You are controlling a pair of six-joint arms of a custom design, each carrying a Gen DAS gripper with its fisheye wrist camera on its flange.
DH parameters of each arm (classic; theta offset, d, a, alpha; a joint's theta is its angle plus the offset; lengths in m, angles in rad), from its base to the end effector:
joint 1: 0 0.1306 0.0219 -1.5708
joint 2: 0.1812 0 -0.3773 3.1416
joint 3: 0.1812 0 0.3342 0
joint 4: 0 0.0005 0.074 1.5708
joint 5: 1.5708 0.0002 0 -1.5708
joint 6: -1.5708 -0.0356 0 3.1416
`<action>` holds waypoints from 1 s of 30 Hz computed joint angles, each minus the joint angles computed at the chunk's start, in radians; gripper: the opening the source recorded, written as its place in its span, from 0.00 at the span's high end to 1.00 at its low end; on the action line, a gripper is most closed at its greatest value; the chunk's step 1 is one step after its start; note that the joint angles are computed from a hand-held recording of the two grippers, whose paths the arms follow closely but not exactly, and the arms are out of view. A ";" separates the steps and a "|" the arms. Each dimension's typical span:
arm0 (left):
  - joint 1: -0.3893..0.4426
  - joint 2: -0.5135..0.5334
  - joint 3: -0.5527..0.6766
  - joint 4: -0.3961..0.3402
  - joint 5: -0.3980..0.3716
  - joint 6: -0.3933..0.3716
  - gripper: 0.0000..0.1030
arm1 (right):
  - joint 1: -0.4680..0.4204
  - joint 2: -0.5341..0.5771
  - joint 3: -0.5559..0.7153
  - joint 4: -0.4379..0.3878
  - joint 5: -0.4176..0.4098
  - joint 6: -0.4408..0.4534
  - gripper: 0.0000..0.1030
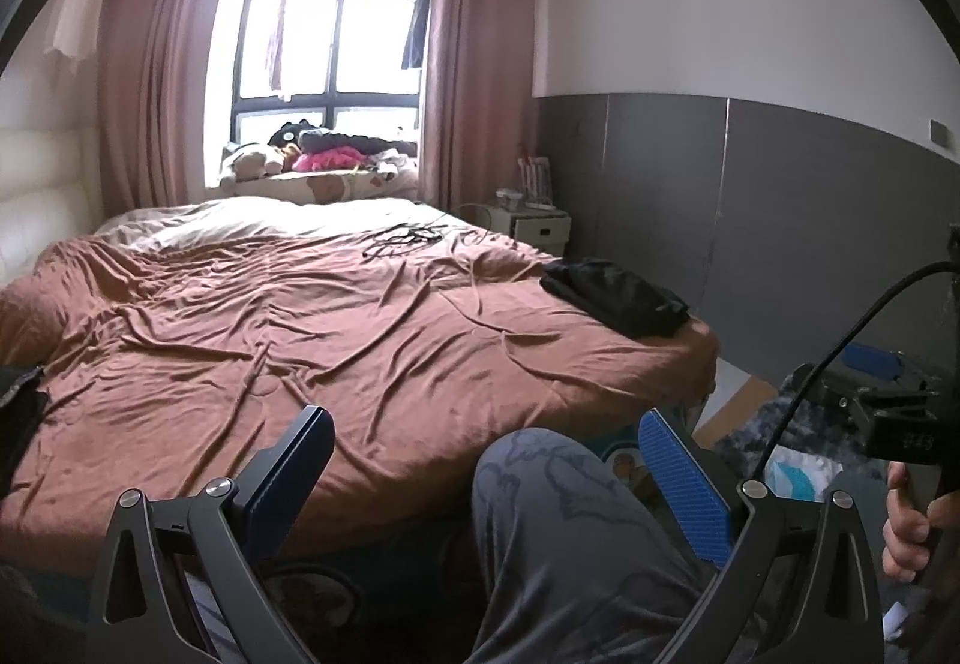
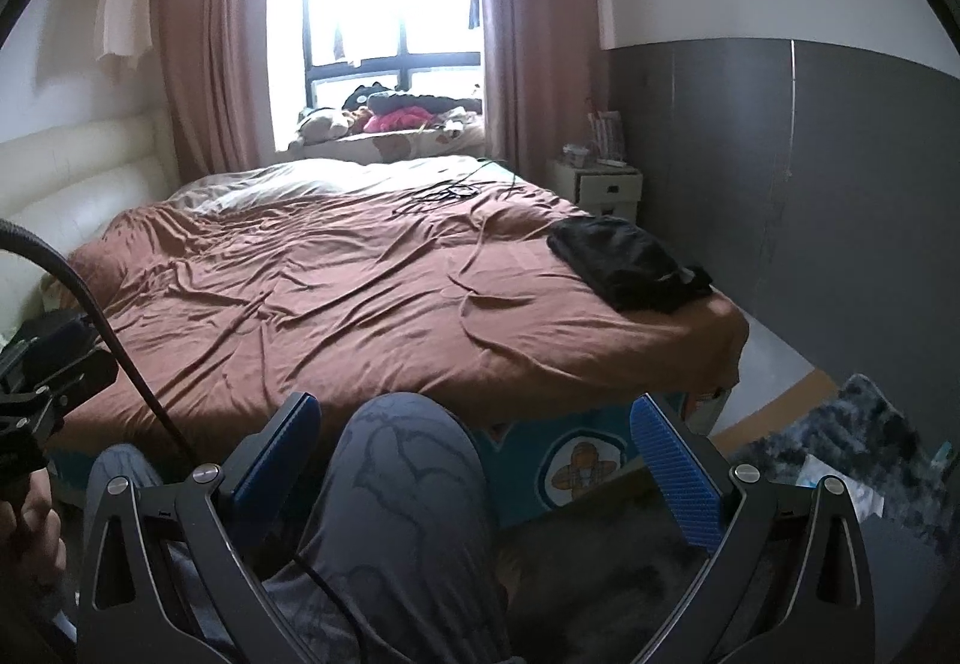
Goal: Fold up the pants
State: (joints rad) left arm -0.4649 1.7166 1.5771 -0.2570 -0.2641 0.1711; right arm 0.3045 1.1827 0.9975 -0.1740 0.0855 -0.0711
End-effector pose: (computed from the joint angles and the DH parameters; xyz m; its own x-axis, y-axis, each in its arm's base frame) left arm 0.5170 -0.2495 0.3994 -0.3772 0.0053 -0.9261 0.1556 0.9861 -0.0577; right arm 0.3591 0.1091 0.3996 -0.3503 -0.0359 -0.9359 -0.1980 0.9795 0.0366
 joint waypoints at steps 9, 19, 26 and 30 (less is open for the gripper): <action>0.001 0.000 -0.005 0.007 -0.004 0.001 0.00 | -0.018 -0.012 -0.013 -0.002 -0.018 0.009 0.00; 0.007 -0.010 -0.019 0.010 0.000 0.007 0.00 | -0.034 -0.011 -0.008 -0.008 -0.028 0.006 0.00; 0.008 -0.009 -0.015 0.003 0.002 0.009 0.00 | -0.035 -0.004 0.000 -0.013 -0.035 0.017 0.00; 0.010 -0.009 -0.015 0.005 0.004 0.007 0.00 | -0.038 -0.001 0.004 -0.015 -0.045 0.017 0.00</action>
State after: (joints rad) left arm -0.4551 1.7078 1.5620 -0.2517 -0.2600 0.1784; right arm 0.2663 1.1816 1.0015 -0.1888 0.0408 -0.0544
